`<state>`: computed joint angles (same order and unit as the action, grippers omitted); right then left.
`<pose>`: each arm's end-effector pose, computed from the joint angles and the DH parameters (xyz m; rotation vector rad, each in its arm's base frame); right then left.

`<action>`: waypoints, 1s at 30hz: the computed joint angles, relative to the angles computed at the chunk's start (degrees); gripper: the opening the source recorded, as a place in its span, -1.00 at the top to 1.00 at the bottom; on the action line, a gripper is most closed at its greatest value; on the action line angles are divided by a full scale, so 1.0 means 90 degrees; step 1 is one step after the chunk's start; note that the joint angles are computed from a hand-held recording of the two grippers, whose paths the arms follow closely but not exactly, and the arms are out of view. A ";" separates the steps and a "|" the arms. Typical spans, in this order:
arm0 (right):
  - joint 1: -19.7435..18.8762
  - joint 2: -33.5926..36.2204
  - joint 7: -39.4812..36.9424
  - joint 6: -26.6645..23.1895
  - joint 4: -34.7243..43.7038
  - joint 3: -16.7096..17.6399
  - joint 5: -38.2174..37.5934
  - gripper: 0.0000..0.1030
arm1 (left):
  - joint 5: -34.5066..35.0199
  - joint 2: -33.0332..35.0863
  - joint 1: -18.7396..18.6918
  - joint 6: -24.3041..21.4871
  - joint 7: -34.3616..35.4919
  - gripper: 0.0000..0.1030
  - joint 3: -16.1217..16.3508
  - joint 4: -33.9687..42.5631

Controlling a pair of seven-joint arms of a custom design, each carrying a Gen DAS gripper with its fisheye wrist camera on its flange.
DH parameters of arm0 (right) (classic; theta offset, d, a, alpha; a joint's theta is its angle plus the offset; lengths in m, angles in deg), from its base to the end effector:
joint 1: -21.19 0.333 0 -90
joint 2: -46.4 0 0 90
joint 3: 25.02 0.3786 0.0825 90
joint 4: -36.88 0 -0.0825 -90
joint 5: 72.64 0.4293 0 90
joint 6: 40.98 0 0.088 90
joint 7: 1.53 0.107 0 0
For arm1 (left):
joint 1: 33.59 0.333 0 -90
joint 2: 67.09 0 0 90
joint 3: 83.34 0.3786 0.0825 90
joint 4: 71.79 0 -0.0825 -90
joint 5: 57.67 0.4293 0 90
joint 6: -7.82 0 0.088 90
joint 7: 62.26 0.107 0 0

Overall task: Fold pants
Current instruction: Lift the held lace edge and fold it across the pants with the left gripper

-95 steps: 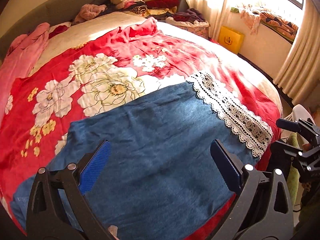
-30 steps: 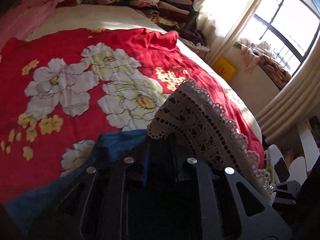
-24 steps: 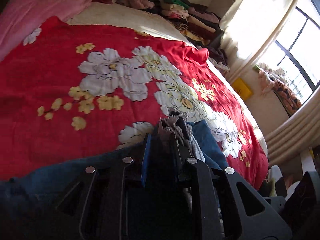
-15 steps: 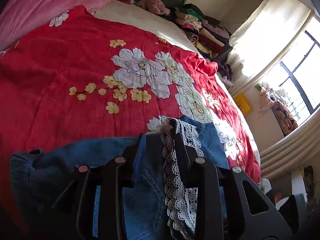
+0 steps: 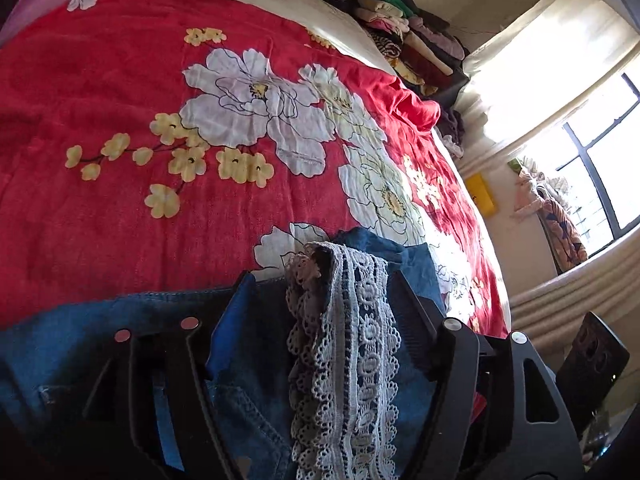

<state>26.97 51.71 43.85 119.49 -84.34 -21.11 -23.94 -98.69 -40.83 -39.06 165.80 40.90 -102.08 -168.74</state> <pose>0.6315 0.0709 0.4605 -1.8895 1.5161 -0.3128 0.7294 -0.2549 0.4352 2.0024 -1.9672 1.1974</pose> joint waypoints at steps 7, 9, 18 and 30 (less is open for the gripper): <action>-0.0124 0.0579 0.0723 0.0331 0.0595 0.0061 -0.1191 -0.11 | 0.0836 0.0000 -0.0359 0.0237 -0.0379 0.79 0.0251 0.0000; -0.0194 0.0805 0.0615 0.0524 0.0806 0.0250 -0.1398 -0.11 | 0.0953 -0.0137 -0.0380 0.0465 -0.0357 0.79 0.0263 -0.0159; -0.0112 0.1513 0.2316 0.0254 0.1275 0.0078 -0.3446 -0.10 | 0.1720 0.0023 -0.0450 0.0432 -0.1010 0.39 0.0511 -0.0224; -0.1047 0.0275 0.0288 0.0668 0.0154 0.1148 -0.0936 -0.37 | 0.1900 -0.0835 -0.0524 0.0893 -0.1094 -0.33 0.0478 -0.1172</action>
